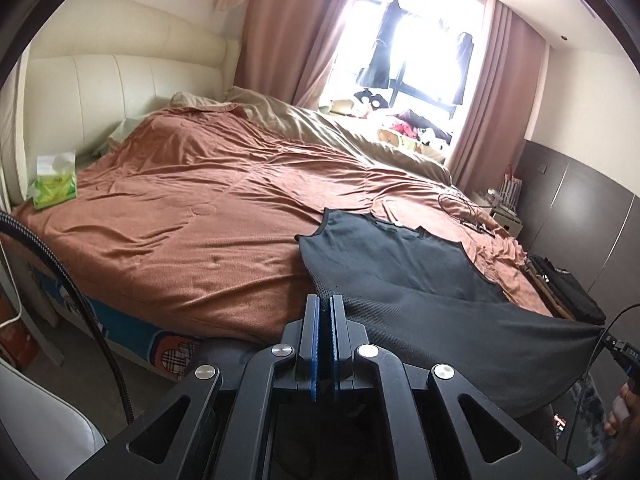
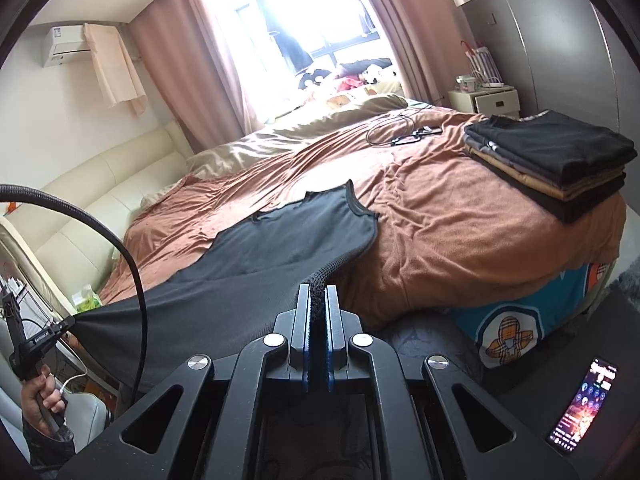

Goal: Fold small clothes
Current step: 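Lift the hem with both grippers and fold it toward the collar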

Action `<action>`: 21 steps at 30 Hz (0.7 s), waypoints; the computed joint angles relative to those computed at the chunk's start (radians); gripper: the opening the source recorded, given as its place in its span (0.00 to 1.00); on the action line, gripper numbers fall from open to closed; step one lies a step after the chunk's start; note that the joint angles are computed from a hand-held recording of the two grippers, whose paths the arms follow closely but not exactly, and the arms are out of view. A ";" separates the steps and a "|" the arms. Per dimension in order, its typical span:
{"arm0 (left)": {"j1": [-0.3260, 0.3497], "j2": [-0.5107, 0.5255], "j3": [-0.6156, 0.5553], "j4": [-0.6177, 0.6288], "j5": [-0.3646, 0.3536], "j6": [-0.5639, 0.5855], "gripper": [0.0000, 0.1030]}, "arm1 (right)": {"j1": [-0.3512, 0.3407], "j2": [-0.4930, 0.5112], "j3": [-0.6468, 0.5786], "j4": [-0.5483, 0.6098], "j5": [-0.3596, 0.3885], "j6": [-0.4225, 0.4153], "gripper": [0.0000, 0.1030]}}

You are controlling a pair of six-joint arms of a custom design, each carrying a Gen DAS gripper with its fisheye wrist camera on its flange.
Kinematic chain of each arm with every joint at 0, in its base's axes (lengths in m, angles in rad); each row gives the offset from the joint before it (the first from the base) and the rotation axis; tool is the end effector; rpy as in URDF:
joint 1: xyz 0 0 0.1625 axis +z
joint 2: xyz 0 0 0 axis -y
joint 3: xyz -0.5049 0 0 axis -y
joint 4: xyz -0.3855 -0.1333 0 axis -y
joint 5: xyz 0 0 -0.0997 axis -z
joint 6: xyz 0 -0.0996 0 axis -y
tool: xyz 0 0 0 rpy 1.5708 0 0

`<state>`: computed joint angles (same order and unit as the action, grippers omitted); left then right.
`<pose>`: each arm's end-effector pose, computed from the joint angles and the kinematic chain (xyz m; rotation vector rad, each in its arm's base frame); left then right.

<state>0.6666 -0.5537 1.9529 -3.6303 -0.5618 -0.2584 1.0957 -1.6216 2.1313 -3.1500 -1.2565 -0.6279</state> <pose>-0.3422 -0.5461 0.0674 0.3147 2.3019 -1.3459 -0.0562 -0.4680 0.5206 0.4150 -2.4181 1.4352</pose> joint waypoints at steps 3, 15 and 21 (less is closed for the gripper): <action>0.010 0.005 -0.029 0.005 0.001 0.024 0.04 | 0.028 0.032 -0.028 -0.002 -0.018 0.002 0.02; 0.075 0.036 -0.201 0.109 0.009 0.104 0.04 | 0.115 0.187 -0.189 -0.032 -0.121 0.057 0.02; 0.133 0.073 -0.332 0.231 -0.005 0.086 0.04 | 0.157 0.283 -0.304 -0.010 -0.207 0.094 0.02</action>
